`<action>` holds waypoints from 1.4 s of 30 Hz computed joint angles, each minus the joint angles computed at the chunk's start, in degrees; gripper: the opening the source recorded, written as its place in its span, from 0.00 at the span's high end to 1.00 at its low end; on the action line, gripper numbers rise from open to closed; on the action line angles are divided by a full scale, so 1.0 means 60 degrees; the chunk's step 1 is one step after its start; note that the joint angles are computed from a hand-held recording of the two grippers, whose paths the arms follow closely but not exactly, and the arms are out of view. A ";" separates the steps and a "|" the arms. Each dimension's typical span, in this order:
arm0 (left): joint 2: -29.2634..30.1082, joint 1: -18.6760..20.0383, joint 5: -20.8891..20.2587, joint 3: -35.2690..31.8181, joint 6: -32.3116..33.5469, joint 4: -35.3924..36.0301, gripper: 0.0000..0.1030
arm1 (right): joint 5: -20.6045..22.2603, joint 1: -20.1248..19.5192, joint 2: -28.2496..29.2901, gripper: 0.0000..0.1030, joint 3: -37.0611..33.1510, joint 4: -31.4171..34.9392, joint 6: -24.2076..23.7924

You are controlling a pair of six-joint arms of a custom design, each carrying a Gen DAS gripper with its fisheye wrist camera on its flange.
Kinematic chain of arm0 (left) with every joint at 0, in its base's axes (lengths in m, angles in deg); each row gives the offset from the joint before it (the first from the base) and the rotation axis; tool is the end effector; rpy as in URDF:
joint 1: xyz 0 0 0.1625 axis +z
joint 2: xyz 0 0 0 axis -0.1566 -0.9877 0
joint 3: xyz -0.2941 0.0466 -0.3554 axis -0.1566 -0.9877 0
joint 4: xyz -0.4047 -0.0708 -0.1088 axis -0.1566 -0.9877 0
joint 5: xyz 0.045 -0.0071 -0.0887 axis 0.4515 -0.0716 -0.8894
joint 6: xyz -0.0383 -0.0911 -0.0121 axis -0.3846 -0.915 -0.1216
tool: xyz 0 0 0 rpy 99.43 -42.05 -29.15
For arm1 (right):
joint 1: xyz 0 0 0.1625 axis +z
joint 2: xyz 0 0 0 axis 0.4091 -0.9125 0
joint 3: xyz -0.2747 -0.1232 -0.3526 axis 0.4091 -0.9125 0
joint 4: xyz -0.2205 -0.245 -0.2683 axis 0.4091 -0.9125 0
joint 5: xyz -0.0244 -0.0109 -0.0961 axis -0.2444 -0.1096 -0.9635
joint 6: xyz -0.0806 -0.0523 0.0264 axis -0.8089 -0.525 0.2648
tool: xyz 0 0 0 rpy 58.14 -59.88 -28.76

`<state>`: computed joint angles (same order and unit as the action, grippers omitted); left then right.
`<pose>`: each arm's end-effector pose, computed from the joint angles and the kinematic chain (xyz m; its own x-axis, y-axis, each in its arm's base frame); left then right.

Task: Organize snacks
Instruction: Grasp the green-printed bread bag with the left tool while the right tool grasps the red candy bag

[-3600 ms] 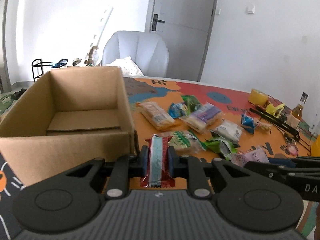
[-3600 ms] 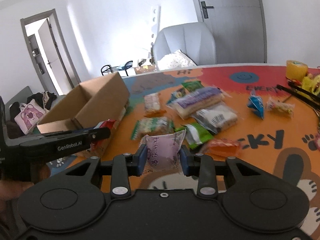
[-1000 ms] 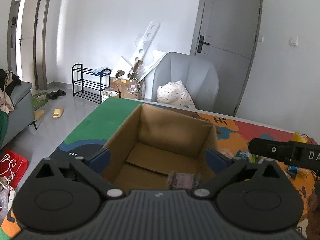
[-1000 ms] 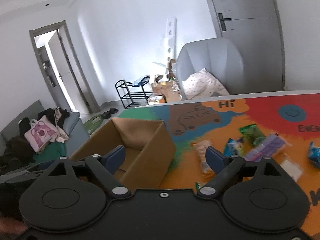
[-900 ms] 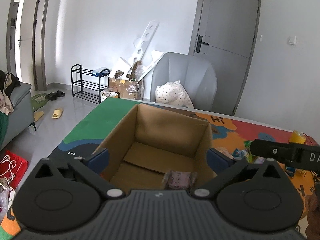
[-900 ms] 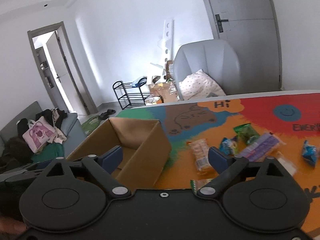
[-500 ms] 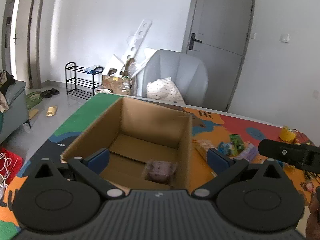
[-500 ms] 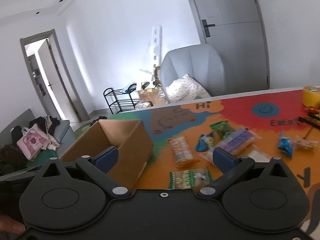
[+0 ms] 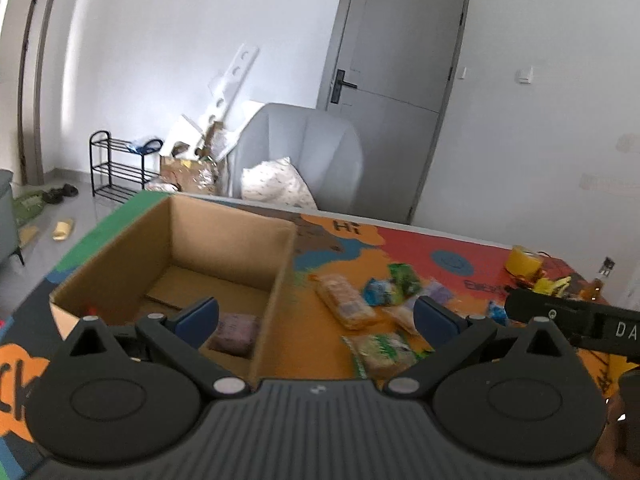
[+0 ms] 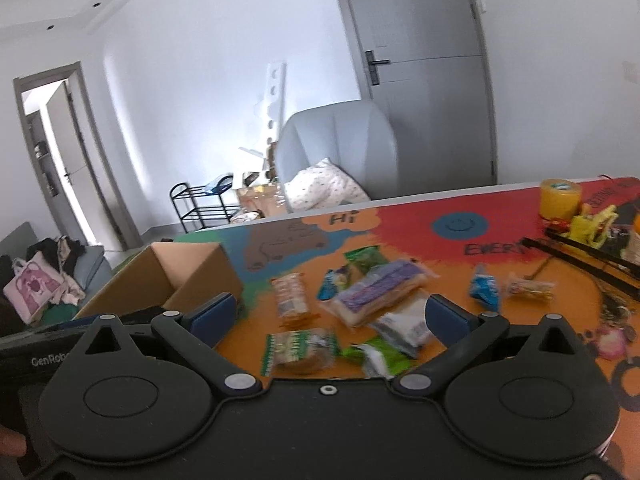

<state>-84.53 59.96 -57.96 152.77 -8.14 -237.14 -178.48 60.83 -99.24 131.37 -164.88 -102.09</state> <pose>-0.1796 -0.5494 0.0603 -0.8268 0.0434 -0.5608 0.5096 0.4799 -0.7141 0.0727 -0.5573 0.1616 -0.8199 -0.1536 0.5515 -0.5381 0.5355 -0.6509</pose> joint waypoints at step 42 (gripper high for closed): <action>0.1339 0.0808 -0.1283 -0.2338 -0.0924 0.3442 0.12 | 0.0492 -0.1403 -0.0007 0.39 -0.1168 0.3068 0.0627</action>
